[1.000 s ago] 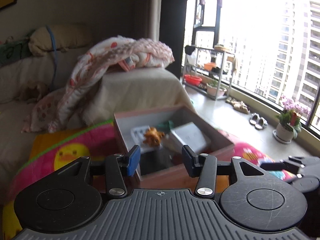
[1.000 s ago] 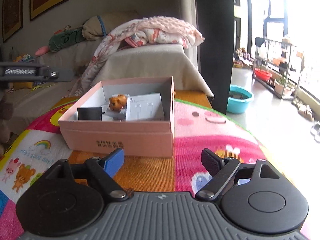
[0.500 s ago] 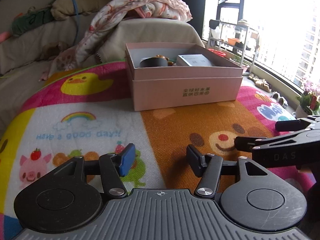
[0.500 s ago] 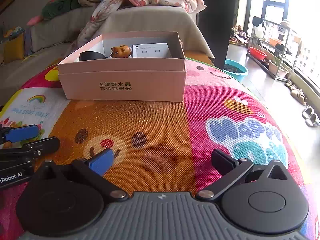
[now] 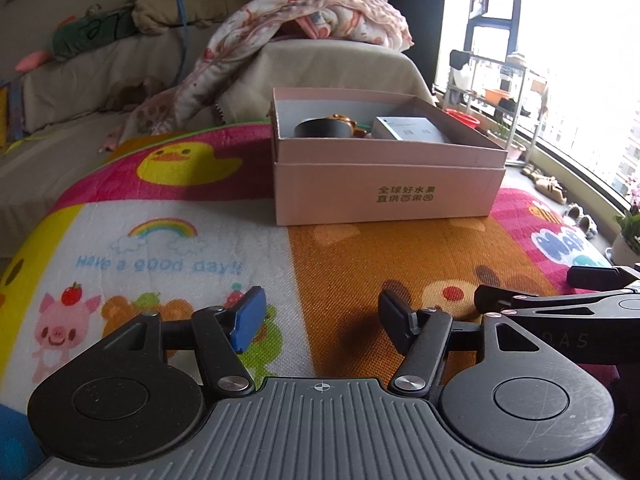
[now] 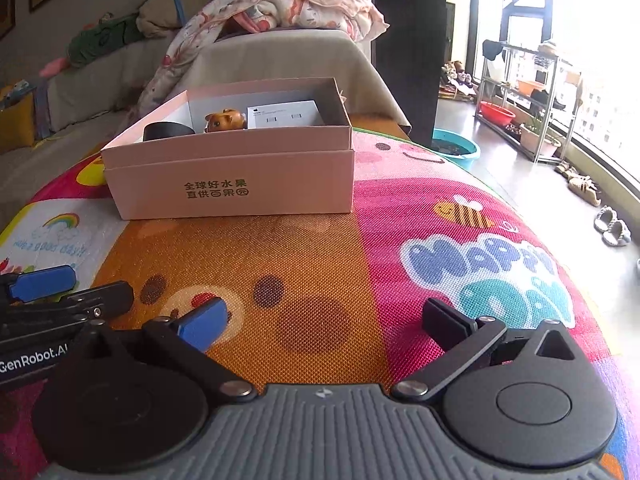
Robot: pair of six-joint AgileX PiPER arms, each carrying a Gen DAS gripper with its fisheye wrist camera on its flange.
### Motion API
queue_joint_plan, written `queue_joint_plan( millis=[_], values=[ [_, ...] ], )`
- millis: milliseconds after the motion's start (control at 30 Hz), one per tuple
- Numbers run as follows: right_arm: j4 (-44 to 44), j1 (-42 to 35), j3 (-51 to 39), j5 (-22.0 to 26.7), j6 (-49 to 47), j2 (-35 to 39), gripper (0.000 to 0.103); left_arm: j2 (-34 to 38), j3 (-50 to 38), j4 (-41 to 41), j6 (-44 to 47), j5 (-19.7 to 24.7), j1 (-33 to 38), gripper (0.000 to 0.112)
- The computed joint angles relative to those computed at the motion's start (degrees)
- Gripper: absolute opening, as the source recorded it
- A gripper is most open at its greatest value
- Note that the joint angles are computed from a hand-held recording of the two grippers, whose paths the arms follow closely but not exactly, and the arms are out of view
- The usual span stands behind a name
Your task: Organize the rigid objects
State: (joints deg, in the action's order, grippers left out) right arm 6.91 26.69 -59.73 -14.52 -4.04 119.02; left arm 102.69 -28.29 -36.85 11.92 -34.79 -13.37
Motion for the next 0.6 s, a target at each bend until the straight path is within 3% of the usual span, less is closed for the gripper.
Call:
queue_joint_plan(
  millis=[133,600],
  values=[
    [-0.93,-0.24,-0.28,0.08,1.11,0.18,0.103,0.04,-0.37,-3.94,2.98,-0.21,-1.38,0.067],
    [1.09,-0.16,0.16,-0.31,-1.37,0.01,0.103,0.20,-0.37,-3.79,2.92,-0.39,-1.34,0.068]
  ],
)
